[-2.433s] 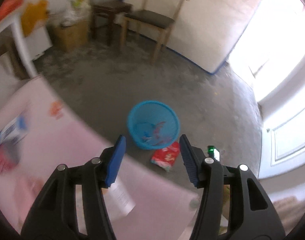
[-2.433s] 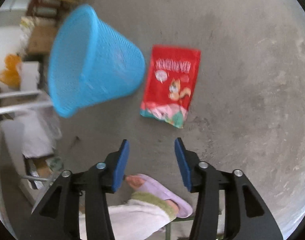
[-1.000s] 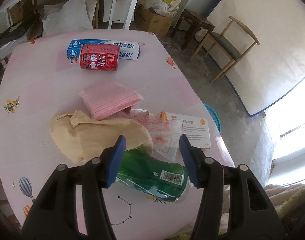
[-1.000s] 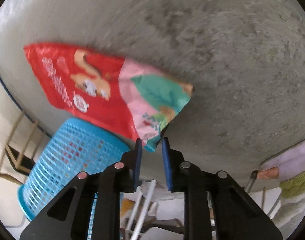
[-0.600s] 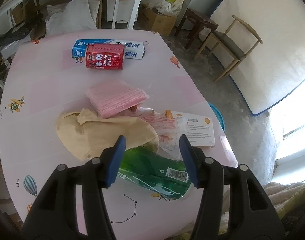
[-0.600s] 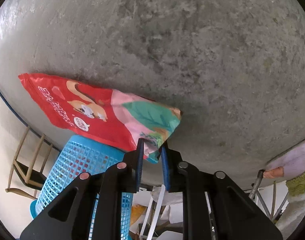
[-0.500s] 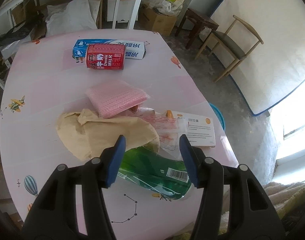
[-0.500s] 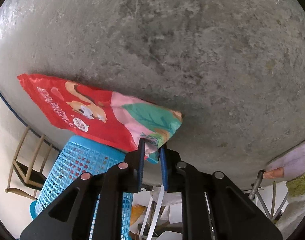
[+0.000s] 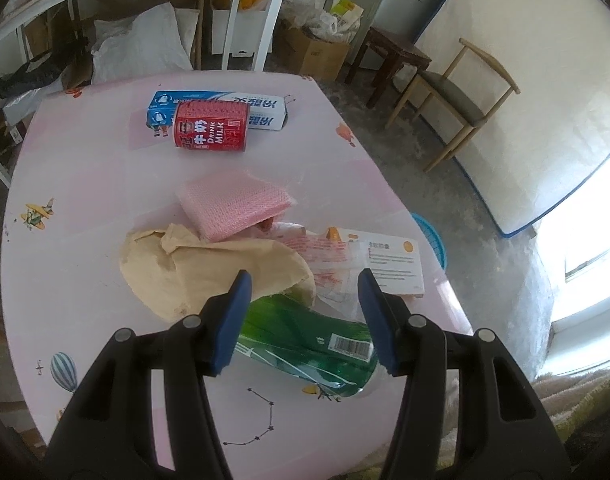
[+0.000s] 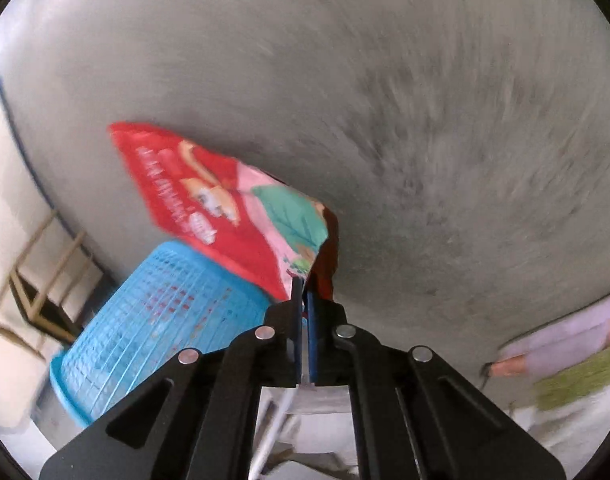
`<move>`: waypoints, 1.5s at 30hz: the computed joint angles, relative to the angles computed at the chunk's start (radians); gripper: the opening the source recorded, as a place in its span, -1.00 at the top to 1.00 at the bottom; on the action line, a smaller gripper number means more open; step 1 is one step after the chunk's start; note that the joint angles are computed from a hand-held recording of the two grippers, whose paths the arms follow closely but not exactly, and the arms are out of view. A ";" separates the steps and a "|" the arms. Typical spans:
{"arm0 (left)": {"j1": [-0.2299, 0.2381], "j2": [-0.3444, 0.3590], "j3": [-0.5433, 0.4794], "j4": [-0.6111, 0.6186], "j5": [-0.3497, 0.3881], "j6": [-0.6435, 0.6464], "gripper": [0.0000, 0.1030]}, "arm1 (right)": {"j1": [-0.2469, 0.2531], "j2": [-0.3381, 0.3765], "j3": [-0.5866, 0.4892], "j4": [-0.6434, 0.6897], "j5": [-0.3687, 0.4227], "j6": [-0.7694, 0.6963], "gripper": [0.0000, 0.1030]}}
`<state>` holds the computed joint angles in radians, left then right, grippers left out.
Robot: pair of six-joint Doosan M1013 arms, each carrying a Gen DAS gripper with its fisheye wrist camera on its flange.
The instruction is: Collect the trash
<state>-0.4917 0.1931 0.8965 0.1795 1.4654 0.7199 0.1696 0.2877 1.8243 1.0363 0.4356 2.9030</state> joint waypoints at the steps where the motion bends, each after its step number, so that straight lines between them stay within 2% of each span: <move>1: -0.001 -0.005 0.008 -0.002 -0.015 -0.001 0.00 | -0.018 -0.016 -0.009 -0.074 0.038 0.018 0.96; 5: -0.007 -0.019 0.028 -0.005 -0.062 0.010 0.00 | -0.093 -0.048 -0.119 -0.391 0.267 -0.001 0.97; 8: -0.015 -0.030 0.040 -0.003 -0.101 0.020 0.00 | -0.127 -0.063 -0.225 -0.579 0.404 -0.052 0.97; 10: -0.019 -0.039 0.051 -0.005 -0.128 0.022 0.00 | -0.137 -0.068 -0.301 -0.678 0.475 -0.100 0.97; 12: -0.025 -0.050 0.066 -0.003 -0.159 0.019 0.00 | -0.143 -0.075 -0.364 -0.739 0.512 -0.147 0.97; 15: -0.034 -0.066 0.083 0.005 -0.196 0.011 0.00 | -0.154 -0.086 -0.439 -0.763 0.524 -0.223 0.97; 17: -0.042 -0.076 0.094 0.016 -0.214 0.007 0.00 | -0.144 -0.084 -0.501 -0.783 0.529 -0.267 0.97; 21: -0.055 -0.097 0.114 0.038 -0.239 -0.008 0.00 | -0.130 -0.088 -0.570 -0.736 0.513 -0.375 0.97; 24: -0.065 -0.113 0.130 0.061 -0.247 -0.026 0.00 | -0.094 -0.059 -0.642 -0.681 0.518 -0.478 0.97; 29: -0.075 -0.132 0.146 0.096 -0.227 -0.069 0.00 | -0.022 0.037 -0.774 -0.653 0.623 -0.608 0.97; 31: -0.083 -0.138 0.149 0.126 -0.198 -0.093 0.00 | -0.003 0.077 -0.808 -0.631 0.662 -0.622 0.97; 33: -0.089 -0.143 0.153 0.146 -0.177 -0.113 0.00 | 0.028 0.126 -0.860 -0.689 0.728 -0.626 0.97; 36: -0.091 -0.153 0.164 0.167 -0.139 -0.141 0.00 | 0.051 0.200 -0.907 -0.701 0.800 -0.614 0.95; 39: -0.087 -0.159 0.173 0.172 -0.114 -0.163 0.00 | 0.057 0.287 -0.974 -0.719 0.921 -0.627 0.81; 40: -0.085 -0.161 0.174 0.173 -0.105 -0.170 0.00 | 0.062 0.317 -1.007 -0.753 0.980 -0.607 0.74; 41: -0.085 -0.161 0.173 0.175 -0.100 -0.173 -0.01 | 0.066 0.333 -1.024 -0.786 1.008 -0.591 0.74; 45: -0.087 -0.165 0.176 0.196 -0.090 -0.178 -0.02 | 0.076 0.325 -1.025 -0.915 0.999 -0.571 0.34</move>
<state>-0.5789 0.0286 1.0723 0.3755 1.3750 0.5422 0.2452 0.6132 0.7990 0.1208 1.4348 2.3321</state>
